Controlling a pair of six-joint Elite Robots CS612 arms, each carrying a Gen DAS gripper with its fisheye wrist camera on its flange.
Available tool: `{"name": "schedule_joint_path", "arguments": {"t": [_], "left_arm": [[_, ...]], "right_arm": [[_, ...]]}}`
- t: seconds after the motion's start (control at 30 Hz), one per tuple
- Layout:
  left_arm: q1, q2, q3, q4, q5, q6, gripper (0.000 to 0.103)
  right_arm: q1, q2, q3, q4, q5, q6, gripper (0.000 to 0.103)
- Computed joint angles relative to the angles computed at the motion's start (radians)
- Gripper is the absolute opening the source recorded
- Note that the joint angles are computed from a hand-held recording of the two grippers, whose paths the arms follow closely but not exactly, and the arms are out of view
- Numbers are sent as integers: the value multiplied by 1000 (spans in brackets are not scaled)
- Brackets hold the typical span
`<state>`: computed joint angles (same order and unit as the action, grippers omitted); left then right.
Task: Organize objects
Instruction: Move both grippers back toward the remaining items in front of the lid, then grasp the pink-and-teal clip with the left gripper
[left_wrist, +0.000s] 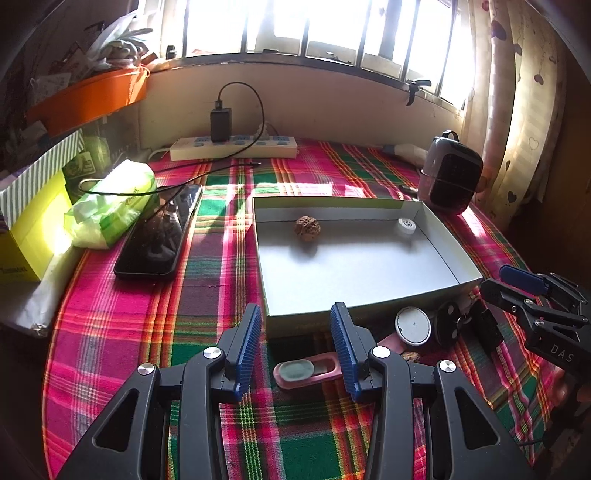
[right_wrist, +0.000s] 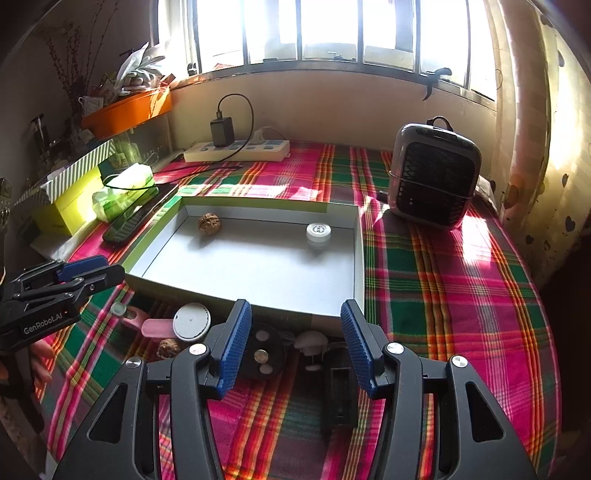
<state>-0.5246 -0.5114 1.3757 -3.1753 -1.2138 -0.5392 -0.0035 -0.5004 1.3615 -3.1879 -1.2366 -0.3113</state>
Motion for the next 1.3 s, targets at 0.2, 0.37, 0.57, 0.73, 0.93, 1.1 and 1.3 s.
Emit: {"name": "schedule_joint_path", "arguments": {"t": [0.2, 0.37, 0.57, 0.73, 0.93, 1.1, 1.3], "left_arm": [[2, -5, 31, -7, -13, 0, 37], [3, 2, 31, 0, -41, 9, 38], [4, 13, 16, 6, -84, 37, 38], [2, 17, 8, 8, -115, 70, 38], [1, 13, 15, 4, -134, 70, 38], [-6, 10, 19, 12, -153, 86, 38], [-9, 12, 18, 30, -154, 98, 38]], "right_arm": [[-13, -9, 39, -36, 2, 20, 52], [-25, -11, 59, -49, -12, 42, 52], [-37, -8, 66, -34, -37, 67, 52], [-42, -5, 64, -17, -35, 80, 52], [-43, -4, 63, 7, -31, 66, 52], [-39, 1, 53, 32, -26, 57, 52], [-31, 10, 33, 63, -41, 42, 52]]}}
